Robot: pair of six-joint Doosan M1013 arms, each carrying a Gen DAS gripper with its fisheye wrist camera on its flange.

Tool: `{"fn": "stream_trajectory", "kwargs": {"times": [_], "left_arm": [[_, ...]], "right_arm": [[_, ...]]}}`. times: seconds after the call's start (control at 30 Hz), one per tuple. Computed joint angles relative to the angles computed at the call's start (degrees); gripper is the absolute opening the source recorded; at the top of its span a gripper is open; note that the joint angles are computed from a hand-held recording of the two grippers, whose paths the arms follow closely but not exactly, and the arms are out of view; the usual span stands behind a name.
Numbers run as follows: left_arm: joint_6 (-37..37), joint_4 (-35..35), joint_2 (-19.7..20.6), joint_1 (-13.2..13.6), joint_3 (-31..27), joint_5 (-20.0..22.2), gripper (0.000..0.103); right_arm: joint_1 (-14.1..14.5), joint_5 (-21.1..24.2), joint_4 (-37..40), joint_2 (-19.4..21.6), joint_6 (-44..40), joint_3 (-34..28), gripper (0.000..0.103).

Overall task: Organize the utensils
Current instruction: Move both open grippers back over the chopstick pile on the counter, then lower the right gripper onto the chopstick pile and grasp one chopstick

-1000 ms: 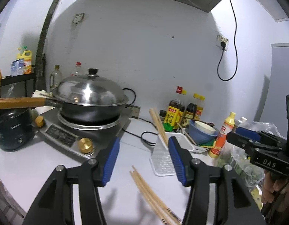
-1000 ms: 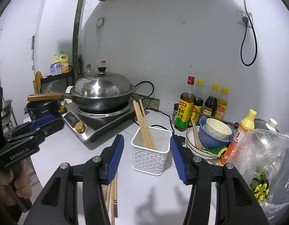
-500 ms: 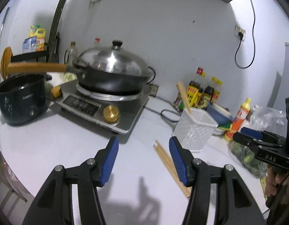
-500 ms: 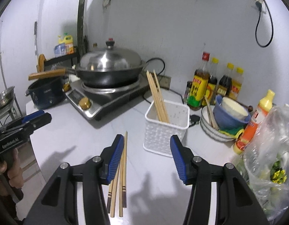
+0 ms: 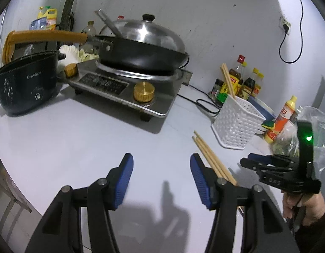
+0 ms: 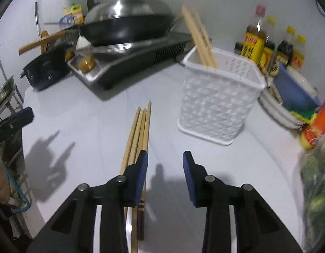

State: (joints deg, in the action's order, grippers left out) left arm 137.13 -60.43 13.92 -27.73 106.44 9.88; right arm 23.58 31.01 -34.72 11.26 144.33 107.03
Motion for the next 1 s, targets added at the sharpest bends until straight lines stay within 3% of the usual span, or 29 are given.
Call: {"fn": "stream_trajectory", "kwargs": {"times": [0.73, 0.77, 0.87, 1.0], "left_arm": [[-13.5, 16.0, 2.1, -0.9, -2.1, 3.3, 0.056], [-14.2, 17.1, 2.2, -1.1, -2.3, 3.5, 0.056], [-16.2, 20.0, 2.5, -1.7, -2.8, 4.3, 0.056], [-18.9, 23.7, 3.2, -3.0, -3.8, 5.2, 0.056]], "right_arm": [[-0.6, -2.5, 5.1, 4.1, -4.9, -1.6, 0.029], [-0.6, -2.7, 4.6, 4.1, -4.4, -1.5, 0.026], [-1.0, -3.4, 5.0, 3.7, -4.9, -0.9, 0.006], [-1.6, -4.8, 6.4, 3.0, -7.2, 0.1, 0.006]]}}
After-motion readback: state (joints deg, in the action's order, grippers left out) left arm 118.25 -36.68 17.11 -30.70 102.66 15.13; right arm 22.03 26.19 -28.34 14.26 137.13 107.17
